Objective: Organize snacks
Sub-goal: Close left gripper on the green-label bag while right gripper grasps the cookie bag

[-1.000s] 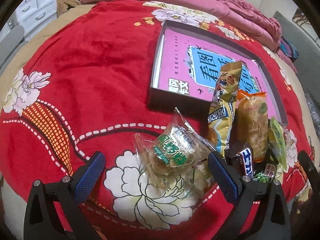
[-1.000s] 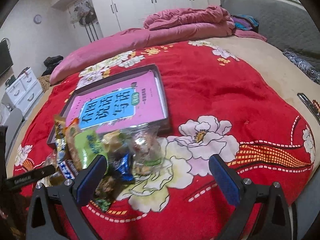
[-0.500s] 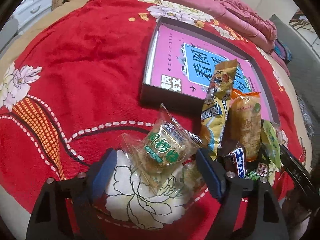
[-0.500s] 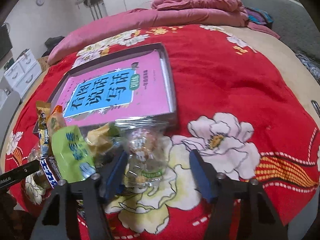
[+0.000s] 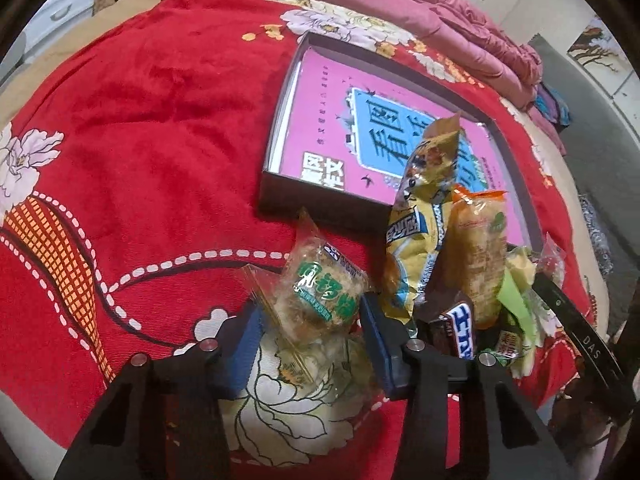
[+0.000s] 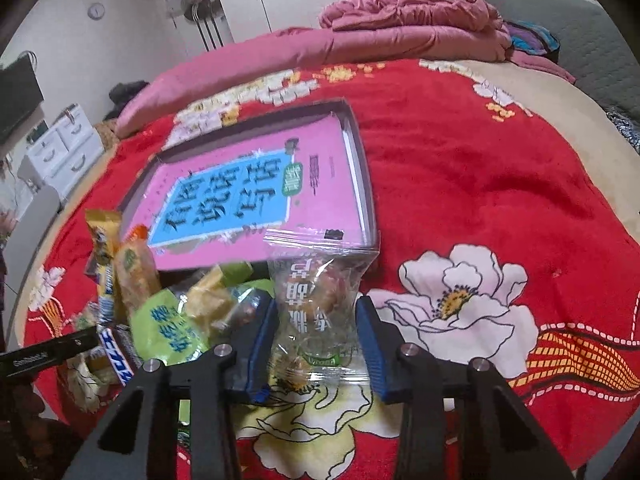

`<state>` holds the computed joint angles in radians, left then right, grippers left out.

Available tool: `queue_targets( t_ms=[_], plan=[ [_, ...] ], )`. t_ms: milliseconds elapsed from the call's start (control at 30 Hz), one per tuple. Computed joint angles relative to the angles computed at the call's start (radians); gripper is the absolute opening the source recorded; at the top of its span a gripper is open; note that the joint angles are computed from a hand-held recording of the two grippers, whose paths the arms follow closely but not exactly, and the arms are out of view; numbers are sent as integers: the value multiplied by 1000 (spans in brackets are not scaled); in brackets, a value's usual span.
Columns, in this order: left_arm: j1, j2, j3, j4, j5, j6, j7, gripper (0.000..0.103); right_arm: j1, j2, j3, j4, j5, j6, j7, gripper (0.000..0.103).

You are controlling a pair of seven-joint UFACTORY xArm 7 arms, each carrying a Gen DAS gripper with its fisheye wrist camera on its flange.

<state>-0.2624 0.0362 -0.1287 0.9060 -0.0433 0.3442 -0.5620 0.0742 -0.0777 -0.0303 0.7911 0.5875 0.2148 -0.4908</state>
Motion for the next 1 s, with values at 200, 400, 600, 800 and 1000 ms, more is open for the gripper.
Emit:
queue_targets(
  t_ms=[200,400,600,800,1000],
  plan=[
    [0,-30,-5,-32,-69,-37,50,44,24,-20,-20,-3,124,-20,-92,41],
    [-3,-78,-4,-73,-66,-55,31,44,37,-23,-27,6,199,-9,-166,41],
    [11,-127,-2,-121,-42,-85,-30,44,40,-25,-19,9,226,-10,-201,41],
    [48,-165,-20,-152,59,-124,-135,44,50,-35,-21,1,253,-30,-226,41],
    [95,-184,-47,-163,197,-183,-240,44,84,-50,-39,-2,337,-78,-307,41]
  ],
)
